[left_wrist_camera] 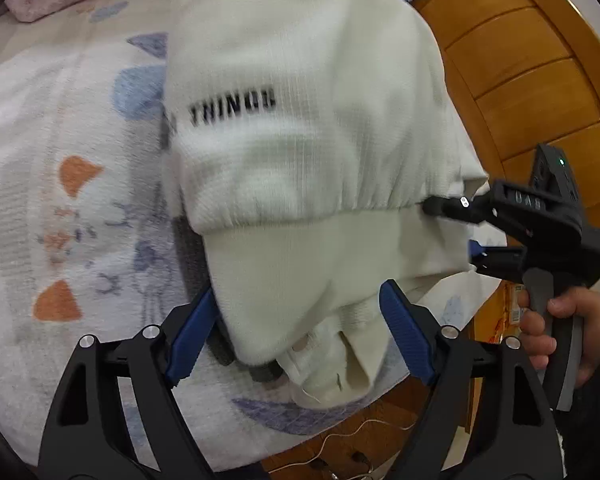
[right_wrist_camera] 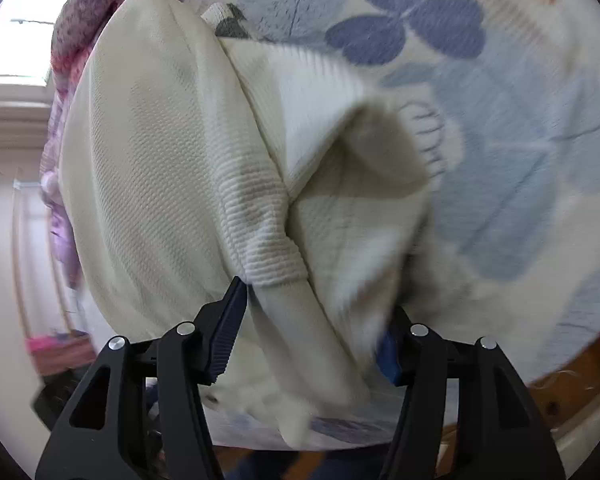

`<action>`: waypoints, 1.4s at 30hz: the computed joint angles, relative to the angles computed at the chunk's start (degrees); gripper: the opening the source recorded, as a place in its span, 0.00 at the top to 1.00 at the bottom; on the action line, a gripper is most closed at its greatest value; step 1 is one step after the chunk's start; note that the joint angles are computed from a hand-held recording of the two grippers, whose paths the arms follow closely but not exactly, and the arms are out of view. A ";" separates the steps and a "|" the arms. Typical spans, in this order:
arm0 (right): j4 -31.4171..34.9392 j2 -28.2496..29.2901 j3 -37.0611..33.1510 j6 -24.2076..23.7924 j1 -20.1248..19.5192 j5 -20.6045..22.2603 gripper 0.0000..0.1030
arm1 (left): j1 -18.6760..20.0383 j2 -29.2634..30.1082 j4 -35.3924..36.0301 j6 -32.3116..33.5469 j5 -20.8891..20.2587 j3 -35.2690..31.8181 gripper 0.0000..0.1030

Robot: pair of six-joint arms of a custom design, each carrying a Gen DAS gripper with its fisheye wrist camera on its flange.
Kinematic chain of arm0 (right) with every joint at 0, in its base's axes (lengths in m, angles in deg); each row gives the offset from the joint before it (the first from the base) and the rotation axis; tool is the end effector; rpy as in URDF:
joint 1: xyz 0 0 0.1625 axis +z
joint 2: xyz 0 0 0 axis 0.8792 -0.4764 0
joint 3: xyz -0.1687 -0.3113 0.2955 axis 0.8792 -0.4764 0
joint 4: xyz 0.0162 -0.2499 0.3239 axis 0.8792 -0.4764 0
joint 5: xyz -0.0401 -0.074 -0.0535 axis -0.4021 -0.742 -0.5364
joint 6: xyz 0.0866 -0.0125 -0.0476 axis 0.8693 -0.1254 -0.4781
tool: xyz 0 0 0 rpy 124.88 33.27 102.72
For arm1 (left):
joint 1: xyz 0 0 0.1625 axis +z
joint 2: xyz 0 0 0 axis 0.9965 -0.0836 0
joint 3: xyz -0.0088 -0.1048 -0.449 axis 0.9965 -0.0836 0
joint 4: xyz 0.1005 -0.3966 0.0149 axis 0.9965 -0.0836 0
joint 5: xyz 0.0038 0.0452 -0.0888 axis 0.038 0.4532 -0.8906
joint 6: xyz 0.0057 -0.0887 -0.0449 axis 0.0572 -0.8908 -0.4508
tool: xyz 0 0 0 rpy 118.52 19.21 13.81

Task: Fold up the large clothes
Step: 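Open both grippers and pull them back from the folded jacket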

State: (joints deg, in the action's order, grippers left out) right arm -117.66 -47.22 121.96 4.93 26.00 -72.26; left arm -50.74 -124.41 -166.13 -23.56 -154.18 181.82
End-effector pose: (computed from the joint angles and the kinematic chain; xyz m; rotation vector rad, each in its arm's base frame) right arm 0.0828 -0.5113 0.4281 -0.5615 -2.8054 0.3190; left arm -0.4155 -0.4847 0.0771 0.1932 2.8170 -0.2333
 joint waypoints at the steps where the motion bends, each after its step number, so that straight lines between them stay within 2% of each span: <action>1: 0.70 -0.14 -0.56 0.09 1.02 -1.64 0.46 | -0.06 -0.48 0.99 -0.47 -0.34 -0.03 0.19; 4: 4.36 0.64 -3.15 -0.92 5.32 -7.35 0.43 | -0.84 -2.69 5.24 -3.97 1.55 -0.28 0.14; 7: 6.06 2.10 -5.18 -1.87 9.64 -10.49 0.42 | -0.95 -5.25 8.43 -7.38 2.78 0.24 0.12; 11: 6.24 5.01 -7.24 -3.19 14.92 -11.24 0.42 | -1.53 -7.86 19.08 -10.48 8.68 -2.45 0.11; 16: 5.19 10.28 -9.49 -5.72 21.57 -14.61 0.42 | -2.12 -9.93 25.46 -10.19 14.42 -5.56 0.10; 19: 7.13 13.68 -12.16 -5.46 25.53 -17.47 0.32 | -2.59 -12.05 25.78 -10.16 16.54 -5.53 0.10; 21: 7.02 14.37 -12.28 -5.80 27.20 -19.03 0.30 | -2.81 -13.57 27.05 -10.79 17.66 -5.64 0.10; 24: 8.31 16.10 -14.03 -4.69 29.74 -20.36 0.20 | -3.05 -15.75 27.72 -10.89 17.95 -5.47 0.10; 25: 8.67 16.28 -14.32 -4.35 30.32 -20.72 0.20 | -3.09 -16.83 27.73 -10.56 17.93 -5.32 0.10; 29: 10.83 18.86 -16.90 -0.29 33.88 -22.28 0.18 | -3.07 -19.72 29.94 -10.45 17.73 -5.79 0.10; 34: 12.67 21.00 -18.67 5.88 38.69 -24.42 0.18 | -3.01 -24.28 33.47 -6.29 16.96 -6.59 0.10; 37: 14.36 22.76 -20.03 11.32 42.14 -26.19 0.18 | -2.95 -27.63 37.03 -3.49 15.89 -7.44 0.10; 42: 17.76 26.27 -22.99 22.69 49.06 -28.84 0.18 | -5.05 -33.87 42.77 3.23 16.69 -8.76 0.10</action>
State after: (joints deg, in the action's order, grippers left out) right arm -99.90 -20.95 98.97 27.62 75.06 -101.10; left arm -55.79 -158.29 -123.35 -20.33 -137.50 173.06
